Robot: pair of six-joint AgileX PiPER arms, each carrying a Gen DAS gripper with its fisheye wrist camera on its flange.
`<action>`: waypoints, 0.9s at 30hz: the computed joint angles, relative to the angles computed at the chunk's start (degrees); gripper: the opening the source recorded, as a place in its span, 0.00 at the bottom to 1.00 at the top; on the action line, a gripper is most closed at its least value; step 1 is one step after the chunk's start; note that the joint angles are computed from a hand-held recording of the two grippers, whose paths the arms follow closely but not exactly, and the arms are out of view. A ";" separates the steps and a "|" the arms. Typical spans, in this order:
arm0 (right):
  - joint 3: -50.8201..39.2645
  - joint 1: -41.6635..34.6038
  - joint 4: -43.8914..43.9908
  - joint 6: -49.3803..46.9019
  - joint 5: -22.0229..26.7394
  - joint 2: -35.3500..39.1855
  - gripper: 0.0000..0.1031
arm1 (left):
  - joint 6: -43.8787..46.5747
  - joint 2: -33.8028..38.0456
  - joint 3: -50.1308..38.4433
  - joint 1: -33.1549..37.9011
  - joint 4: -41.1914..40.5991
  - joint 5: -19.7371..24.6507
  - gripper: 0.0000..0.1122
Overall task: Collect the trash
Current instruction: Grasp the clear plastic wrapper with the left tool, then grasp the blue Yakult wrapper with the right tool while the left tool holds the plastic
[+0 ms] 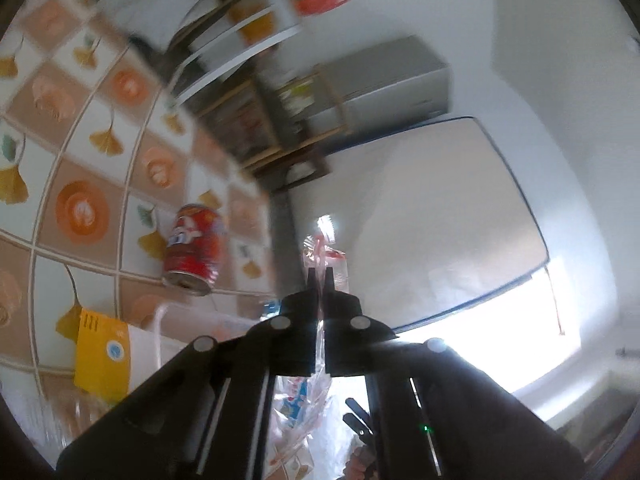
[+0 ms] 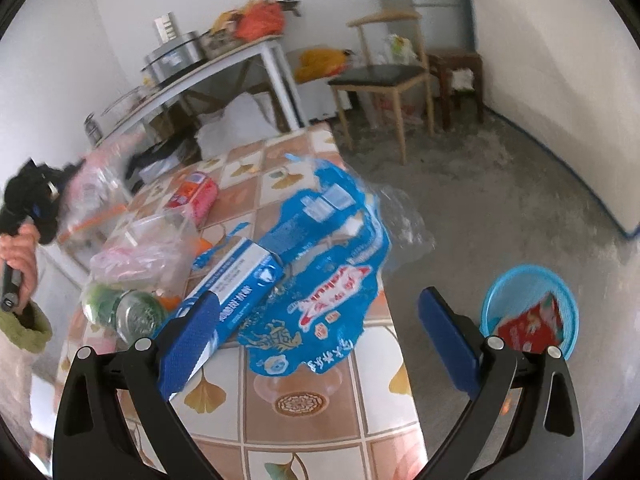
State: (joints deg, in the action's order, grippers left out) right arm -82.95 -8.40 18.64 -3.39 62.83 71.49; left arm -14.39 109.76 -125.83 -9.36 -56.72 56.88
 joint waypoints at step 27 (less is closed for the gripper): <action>-17.90 5.46 -6.30 -17.03 5.46 26.76 0.77 | 27.18 -42.53 60.04 -2.62 -16.86 -9.48 0.01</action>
State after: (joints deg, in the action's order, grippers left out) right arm -100.85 -2.94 12.34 -20.42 68.29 98.25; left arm 12.79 67.23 -65.78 -11.98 -73.58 47.41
